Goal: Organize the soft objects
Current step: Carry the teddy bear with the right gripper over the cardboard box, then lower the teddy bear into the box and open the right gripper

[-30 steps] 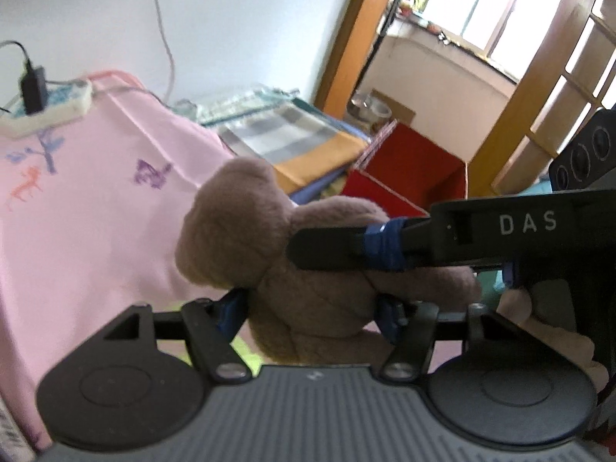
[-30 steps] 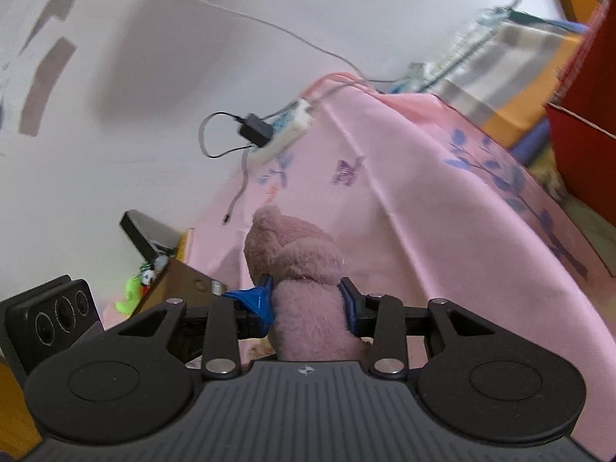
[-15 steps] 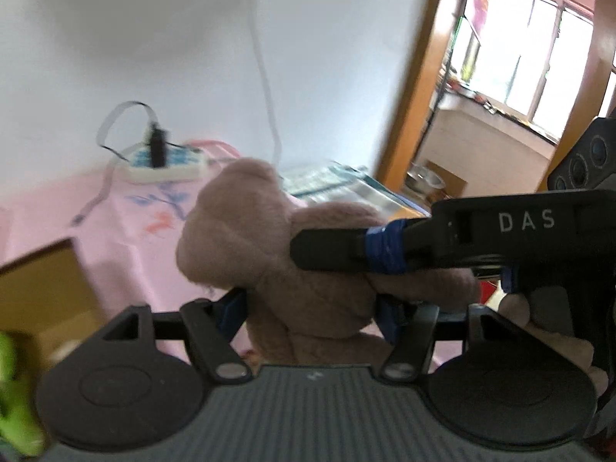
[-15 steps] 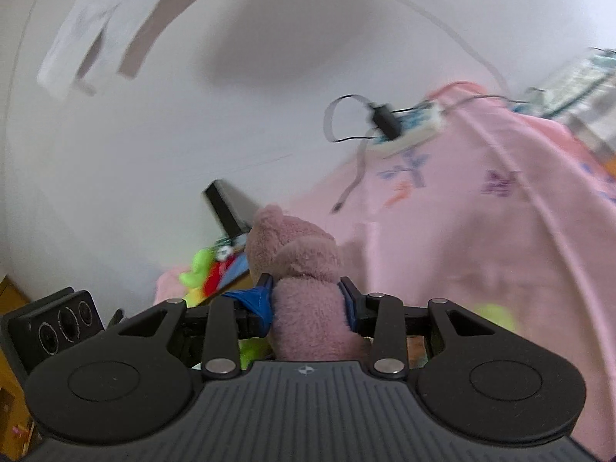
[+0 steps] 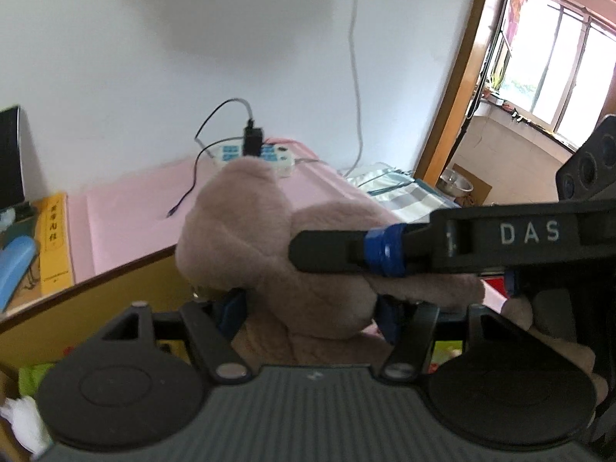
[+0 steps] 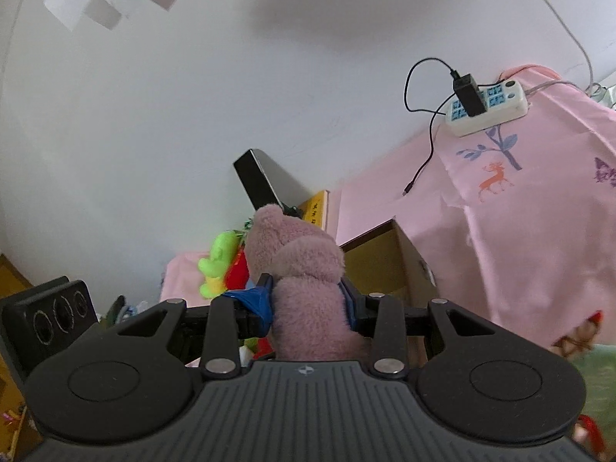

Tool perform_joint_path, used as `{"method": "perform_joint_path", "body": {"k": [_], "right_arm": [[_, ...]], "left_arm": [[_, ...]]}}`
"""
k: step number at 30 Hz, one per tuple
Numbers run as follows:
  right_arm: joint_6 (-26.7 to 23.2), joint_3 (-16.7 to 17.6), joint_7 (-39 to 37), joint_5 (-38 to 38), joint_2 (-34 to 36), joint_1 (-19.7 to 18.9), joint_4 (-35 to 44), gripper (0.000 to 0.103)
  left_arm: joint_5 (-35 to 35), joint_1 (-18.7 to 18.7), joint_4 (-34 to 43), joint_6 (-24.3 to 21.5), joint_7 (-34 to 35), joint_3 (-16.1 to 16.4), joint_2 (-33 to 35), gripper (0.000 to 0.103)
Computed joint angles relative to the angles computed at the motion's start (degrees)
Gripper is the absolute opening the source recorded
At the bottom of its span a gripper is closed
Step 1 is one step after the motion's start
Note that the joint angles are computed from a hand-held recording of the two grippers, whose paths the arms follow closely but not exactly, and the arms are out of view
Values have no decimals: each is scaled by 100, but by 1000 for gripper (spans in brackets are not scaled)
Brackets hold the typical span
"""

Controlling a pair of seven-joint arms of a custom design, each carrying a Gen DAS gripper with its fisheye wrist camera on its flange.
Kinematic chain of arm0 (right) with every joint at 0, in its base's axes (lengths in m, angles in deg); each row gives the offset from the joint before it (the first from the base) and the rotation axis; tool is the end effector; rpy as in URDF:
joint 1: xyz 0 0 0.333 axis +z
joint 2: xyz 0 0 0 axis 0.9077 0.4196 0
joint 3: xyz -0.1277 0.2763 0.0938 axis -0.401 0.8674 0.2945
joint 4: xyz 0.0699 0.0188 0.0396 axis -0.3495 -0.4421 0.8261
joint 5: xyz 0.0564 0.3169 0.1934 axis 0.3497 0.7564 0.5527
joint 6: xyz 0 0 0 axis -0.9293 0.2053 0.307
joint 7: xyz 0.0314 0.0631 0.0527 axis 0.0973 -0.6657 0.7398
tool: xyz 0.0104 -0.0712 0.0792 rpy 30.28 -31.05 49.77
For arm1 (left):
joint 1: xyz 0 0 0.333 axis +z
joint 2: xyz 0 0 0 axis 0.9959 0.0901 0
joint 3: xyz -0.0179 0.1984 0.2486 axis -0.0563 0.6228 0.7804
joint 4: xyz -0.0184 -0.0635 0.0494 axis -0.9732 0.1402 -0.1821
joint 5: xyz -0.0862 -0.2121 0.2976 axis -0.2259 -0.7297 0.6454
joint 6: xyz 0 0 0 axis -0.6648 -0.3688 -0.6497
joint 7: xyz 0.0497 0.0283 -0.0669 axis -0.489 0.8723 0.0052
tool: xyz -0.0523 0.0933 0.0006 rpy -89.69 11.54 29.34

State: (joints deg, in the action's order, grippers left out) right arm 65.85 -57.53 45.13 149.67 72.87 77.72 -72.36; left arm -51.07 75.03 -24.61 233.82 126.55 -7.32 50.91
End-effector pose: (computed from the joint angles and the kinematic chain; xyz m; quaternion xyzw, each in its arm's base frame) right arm 0.5486 0.1159 0.4756 -0.6005 0.6019 0.0100 0.5263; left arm 0.5423 -0.3305 0.5084 -0.4907 0.7466 -0.4253 0.1442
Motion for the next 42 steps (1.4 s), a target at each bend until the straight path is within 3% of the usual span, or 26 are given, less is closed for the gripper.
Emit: {"method": "perform_joint_path", "body": {"k": [3, 5, 9, 14, 18, 21, 24, 34, 42], "right_arm": [[408, 136, 220, -142, 321, 132, 246, 19], [681, 227, 339, -278, 523, 214, 389, 19], [1272, 397, 729, -742, 932, 362, 607, 19], [1757, 545, 1500, -1560, 1349, 420, 758, 18], [2329, 582, 2075, -2633, 1526, 601, 709, 18], [2117, 475, 2745, -3341, 1607, 627, 719, 19], [1857, 611, 3016, -3537, 1634, 414, 781, 19], [1817, 512, 4210, -5053, 1403, 439, 497, 19], [1920, 700, 3915, -4798, 986, 187, 128, 19]], "left_arm": [[-622, 625, 159, -232, 818, -522, 218, 64], [-834, 776, 317, -440, 1178, -598, 395, 64], [-902, 712, 584, -870, 1485, -378, 657, 64], [-692, 438, 948, -1389, 1357, 36, 966, 64], [-776, 502, 1002, -1547, 1390, 77, 1074, 65], [-606, 412, 913, -1623, 1283, 240, 1035, 69], [-650, 467, 844, -1597, 1305, 219, 1042, 70], [-394, 385, 817, -1532, 1185, 315, 1030, 72], [498, 16, 689, -1471, 430, 770, 846, 72]]}}
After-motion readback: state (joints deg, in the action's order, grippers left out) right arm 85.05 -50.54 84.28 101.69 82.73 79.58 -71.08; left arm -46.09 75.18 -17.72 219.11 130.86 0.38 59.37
